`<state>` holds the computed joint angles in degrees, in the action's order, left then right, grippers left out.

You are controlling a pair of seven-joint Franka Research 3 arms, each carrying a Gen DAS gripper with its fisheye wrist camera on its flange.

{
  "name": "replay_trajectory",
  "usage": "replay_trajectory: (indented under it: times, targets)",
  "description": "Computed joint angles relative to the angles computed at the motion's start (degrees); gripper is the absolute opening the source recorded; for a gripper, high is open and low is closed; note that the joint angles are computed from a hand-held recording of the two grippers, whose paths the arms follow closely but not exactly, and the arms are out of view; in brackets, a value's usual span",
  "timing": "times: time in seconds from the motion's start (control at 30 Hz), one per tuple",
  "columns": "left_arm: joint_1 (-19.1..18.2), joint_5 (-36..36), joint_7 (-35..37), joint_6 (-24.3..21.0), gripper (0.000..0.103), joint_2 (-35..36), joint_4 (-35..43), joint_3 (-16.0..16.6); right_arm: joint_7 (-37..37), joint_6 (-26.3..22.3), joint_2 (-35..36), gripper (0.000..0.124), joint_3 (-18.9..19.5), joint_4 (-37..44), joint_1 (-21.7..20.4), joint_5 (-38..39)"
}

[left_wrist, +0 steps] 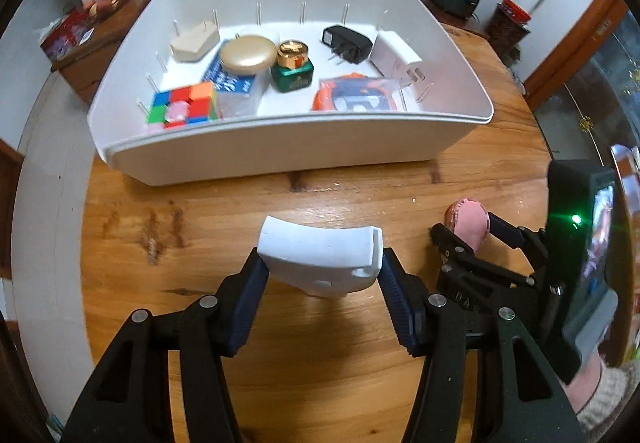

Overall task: Organize rigid objects
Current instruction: 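Carry white piece and pink case into the bin and release both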

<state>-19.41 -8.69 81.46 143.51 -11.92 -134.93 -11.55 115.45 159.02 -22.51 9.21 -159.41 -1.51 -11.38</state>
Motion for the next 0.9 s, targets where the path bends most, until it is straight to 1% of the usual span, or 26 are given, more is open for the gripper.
replay_trajectory:
  times: [0.1, 0.3, 0.43, 0.5, 0.63, 0.8, 0.9]
  targets:
    - [0.5, 0.2, 2.4, -1.7, 0.059, -1.0, 0.8, 1.0, 2.3, -4.3, -0.5, 0.062, 0.8, 1.7, 0.1, 0.1]
    - [2.2, -1.1, 7.1, -3.9, 0.059, -2.8, 3.7, 3.2, 2.8, -7.6, -7.2, 0.062, 0.2, 2.4, 2.7, 1.9]
    - [3.8, -1.2, 9.8, -4.5, 0.059, -1.7, 7.6, 4.0, 2.7, -9.5, -9.4, 0.062, 0.9, 5.7, 2.9, 2.6]
    - [4.8, -0.2, 10.9, -4.9, 0.059, -0.6, 10.3, 4.0, 2.3, -9.9, -9.2, 0.062, 0.6, 8.2, 3.0, 3.2]
    - [6.2, 2.1, 12.2, -3.3, 0.059, 1.4, 14.2, 3.3, 1.8, -10.7, -7.8, 0.062, 0.5, 13.8, 2.7, 3.5]
    - [6.9, 1.9, 14.0, -2.1, 0.059, 3.5, 18.3, 2.9, 1.1, -11.8, -5.4, 0.062, 0.6, 21.3, 2.1, 1.9]
    - [7.2, 2.1, 14.6, -1.7, 0.059, 5.0, 20.5, 2.5, 0.7, -11.9, -3.3, 0.062, 1.0, 25.7, 1.4, -0.4]
